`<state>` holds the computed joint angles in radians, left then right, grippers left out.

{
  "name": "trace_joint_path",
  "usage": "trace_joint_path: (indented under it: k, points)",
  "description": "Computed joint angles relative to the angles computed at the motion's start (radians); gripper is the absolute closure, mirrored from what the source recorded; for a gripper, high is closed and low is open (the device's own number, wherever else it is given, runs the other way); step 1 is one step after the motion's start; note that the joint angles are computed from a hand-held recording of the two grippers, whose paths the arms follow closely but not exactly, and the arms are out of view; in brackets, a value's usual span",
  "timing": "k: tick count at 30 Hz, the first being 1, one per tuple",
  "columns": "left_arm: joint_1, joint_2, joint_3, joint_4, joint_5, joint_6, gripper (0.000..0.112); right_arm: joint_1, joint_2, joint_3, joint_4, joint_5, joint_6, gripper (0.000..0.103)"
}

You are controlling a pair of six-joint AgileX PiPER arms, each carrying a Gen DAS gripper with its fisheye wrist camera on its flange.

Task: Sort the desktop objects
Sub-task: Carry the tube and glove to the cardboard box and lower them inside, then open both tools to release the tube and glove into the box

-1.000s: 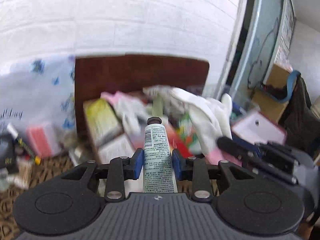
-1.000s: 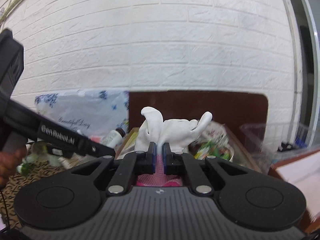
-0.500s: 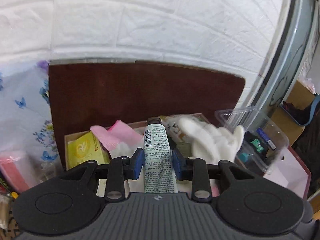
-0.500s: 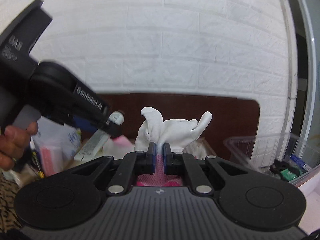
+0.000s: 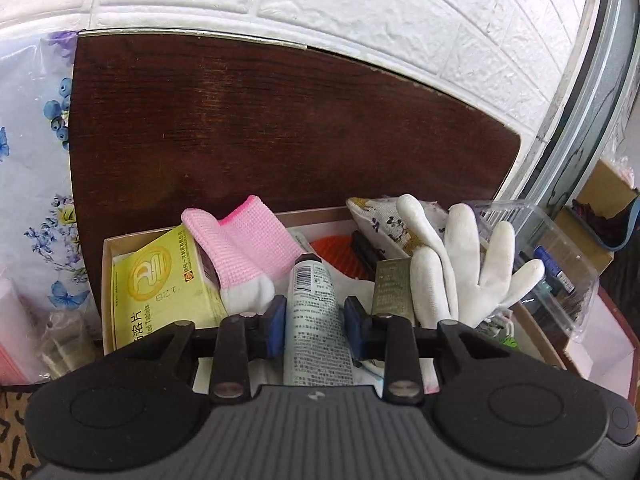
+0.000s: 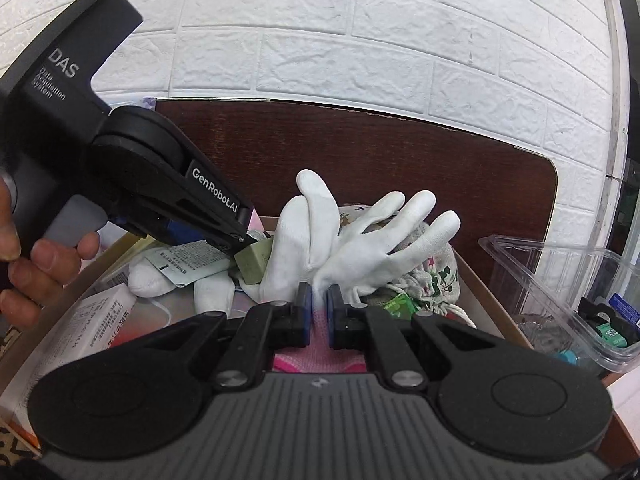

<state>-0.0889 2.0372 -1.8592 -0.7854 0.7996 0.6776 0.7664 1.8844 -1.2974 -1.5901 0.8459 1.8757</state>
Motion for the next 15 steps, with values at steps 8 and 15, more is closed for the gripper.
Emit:
trace_joint_path:
  k: [8,15]
  points:
    - [0.084,-0.108,0.089,-0.157,0.097,0.0,0.022,0.084,-0.049,0.017,0.052,0.131,-0.048,0.03]
    - [0.175,-0.371,0.468,-0.397,0.086,0.385,0.015,0.208,-0.108,0.062,0.044,0.229,-0.018,0.006]
